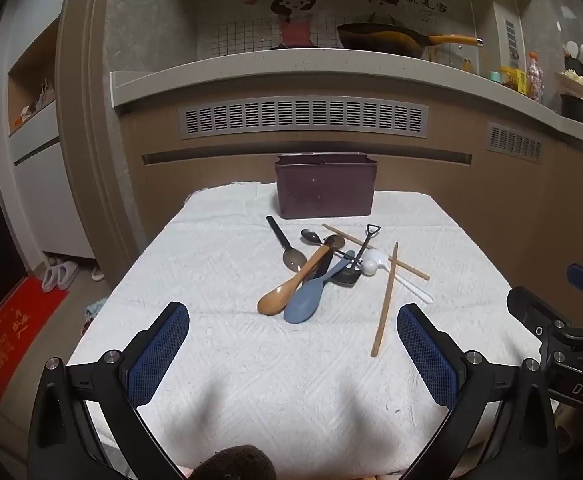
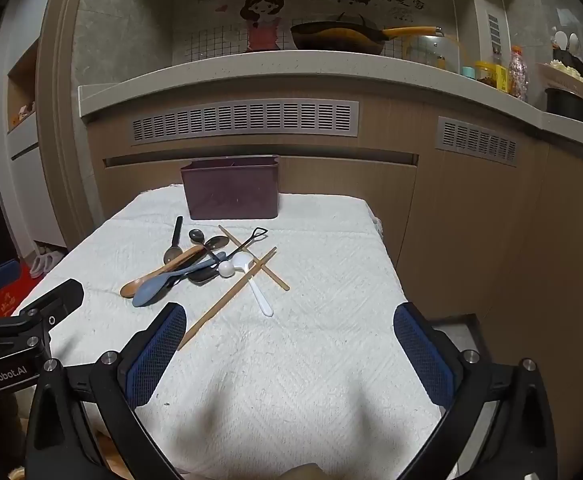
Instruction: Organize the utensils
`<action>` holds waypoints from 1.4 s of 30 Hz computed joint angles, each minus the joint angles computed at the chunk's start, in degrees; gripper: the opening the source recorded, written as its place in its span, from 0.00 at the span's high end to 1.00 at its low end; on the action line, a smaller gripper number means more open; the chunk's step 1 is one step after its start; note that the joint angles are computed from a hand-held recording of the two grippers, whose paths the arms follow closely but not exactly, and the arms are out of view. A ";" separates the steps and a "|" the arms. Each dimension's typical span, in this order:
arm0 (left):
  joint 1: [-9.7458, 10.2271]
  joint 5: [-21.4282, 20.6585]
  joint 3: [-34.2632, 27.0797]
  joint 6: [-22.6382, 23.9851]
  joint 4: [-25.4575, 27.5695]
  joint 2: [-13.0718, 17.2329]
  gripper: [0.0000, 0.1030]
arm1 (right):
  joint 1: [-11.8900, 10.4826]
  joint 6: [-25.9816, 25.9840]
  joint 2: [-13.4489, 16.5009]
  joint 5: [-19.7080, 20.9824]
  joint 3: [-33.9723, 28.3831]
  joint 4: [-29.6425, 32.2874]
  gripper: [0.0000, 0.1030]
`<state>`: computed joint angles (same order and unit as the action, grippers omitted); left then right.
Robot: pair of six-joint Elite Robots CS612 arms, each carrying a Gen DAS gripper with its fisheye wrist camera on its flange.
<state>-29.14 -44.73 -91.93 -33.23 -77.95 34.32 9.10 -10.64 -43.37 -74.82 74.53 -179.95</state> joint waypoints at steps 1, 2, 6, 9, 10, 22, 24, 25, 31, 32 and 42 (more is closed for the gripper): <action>0.00 -0.01 0.01 0.06 -0.17 0.03 0.00 | 0.01 0.06 0.01 -0.05 0.03 -0.22 0.00; 0.00 -0.07 0.02 0.16 -0.39 0.06 0.00 | 0.02 -0.10 -0.03 -0.06 -0.01 0.33 0.00; -0.04 -0.26 0.07 0.39 -0.92 0.18 0.00 | -0.02 0.07 0.03 0.21 0.02 0.07 0.00; 0.12 -0.42 -0.11 -0.32 -0.29 0.35 0.00 | 0.09 0.24 0.06 0.12 -0.05 -0.08 0.00; 0.14 -0.43 -0.15 -0.32 -0.35 0.43 0.00 | 0.05 0.23 0.04 0.15 -0.02 -0.15 0.00; -0.10 0.44 -0.22 -0.64 0.17 0.33 0.00 | -0.22 -0.04 -0.09 0.70 0.36 -0.67 0.00; -0.13 0.48 -0.24 -0.55 0.21 0.29 0.00 | -0.20 -0.04 -0.19 0.79 0.49 -0.72 0.00; -0.17 0.55 -0.27 -0.51 0.31 0.18 0.00 | -0.23 -0.08 -0.11 0.81 0.39 -0.61 0.00; -0.42 1.02 -0.98 -0.95 1.26 0.06 0.00 | -0.15 -0.09 -0.19 0.79 0.46 -0.56 0.00; -0.48 1.12 -1.04 -0.90 1.29 0.04 0.00 | -0.15 -0.22 -0.21 0.93 0.48 -0.45 0.00; -0.81 1.51 -1.25 0.00 0.85 -0.06 0.00 | -0.45 0.15 -0.54 1.37 1.21 -1.80 0.00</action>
<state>-29.95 -43.21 -93.18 -33.23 -77.10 34.27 8.65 -10.49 -43.92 -73.45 75.74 -181.76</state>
